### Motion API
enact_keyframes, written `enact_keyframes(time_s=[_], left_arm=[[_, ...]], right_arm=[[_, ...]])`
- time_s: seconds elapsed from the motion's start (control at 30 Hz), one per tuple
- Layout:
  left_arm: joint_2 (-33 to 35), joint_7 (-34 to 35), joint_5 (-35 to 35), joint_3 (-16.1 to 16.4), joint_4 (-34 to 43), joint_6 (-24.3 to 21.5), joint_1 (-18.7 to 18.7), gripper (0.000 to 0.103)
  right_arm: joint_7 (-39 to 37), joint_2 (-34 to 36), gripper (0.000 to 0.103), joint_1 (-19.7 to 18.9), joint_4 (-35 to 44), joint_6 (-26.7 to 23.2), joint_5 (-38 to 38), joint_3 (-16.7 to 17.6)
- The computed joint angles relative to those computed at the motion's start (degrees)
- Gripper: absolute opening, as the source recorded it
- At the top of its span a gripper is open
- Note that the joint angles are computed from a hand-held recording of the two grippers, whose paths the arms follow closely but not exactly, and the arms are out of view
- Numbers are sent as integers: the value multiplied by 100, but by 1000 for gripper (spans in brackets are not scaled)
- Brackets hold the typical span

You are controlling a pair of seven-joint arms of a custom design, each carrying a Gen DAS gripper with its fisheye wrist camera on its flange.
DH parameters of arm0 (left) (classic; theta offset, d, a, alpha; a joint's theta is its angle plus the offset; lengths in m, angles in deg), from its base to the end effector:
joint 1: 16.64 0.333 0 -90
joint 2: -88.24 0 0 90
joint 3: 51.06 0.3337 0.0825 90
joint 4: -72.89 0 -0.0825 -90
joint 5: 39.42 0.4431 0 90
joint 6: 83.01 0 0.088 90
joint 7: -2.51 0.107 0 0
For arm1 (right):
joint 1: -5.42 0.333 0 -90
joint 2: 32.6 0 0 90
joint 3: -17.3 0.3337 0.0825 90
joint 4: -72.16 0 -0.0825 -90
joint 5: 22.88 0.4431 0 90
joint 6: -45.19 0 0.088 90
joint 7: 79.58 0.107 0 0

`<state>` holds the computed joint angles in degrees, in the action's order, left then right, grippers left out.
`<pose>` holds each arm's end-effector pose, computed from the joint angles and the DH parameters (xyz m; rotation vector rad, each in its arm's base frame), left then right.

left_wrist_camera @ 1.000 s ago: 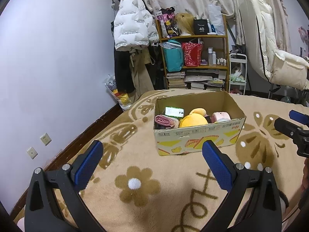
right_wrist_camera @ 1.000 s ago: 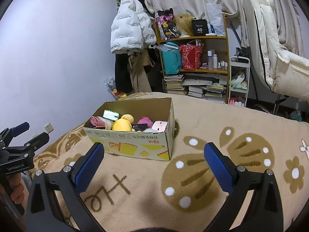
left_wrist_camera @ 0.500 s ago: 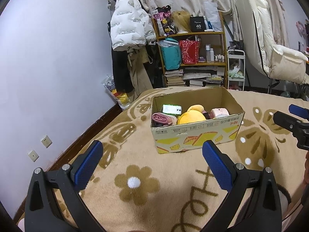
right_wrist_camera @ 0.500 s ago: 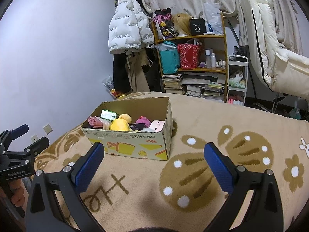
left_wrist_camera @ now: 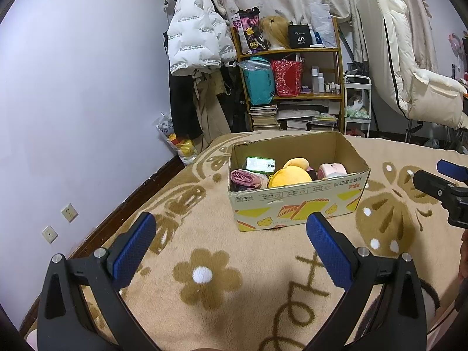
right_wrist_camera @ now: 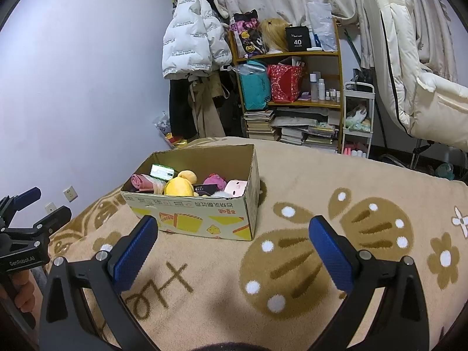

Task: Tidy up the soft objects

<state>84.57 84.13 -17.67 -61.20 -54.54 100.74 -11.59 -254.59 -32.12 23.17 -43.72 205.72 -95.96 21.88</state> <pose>0.6026 -0.0907 0.5097 -1.2821 1.8162 -0.8450 0.5765 0.2856 0.4977 -1.4065 1.7027 -0.7945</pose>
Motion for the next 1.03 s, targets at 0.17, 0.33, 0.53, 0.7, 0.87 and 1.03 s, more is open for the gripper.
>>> enact_keyframes(time_s=[0.17, 0.33, 0.53, 0.7, 0.87, 1.03], left_arm=[[2, 5, -7, 9, 4, -7, -11, 102], [-6, -56, 41, -13, 2, -17, 12, 102], [-3, -69, 60, -56, 8, -14, 60, 102], [-1, 53, -73, 38, 2, -21, -53, 102], [-35, -485, 462, -275, 2, 11, 315, 102], [-74, -592, 554, -227, -26, -18, 256, 102]], right_arm=[[22, -10, 103, -6, -21, 24, -26, -6], [-9, -2, 103, 1, 2, -7, 7, 1], [-24, -11, 103, -6, -6, 4, 19, -2], [-33, -23, 103, -20, -20, 24, 20, -3], [-26, -29, 103, -30, -34, 43, 9, -2], [-65, -28, 103, -30, -27, 37, 58, 1]])
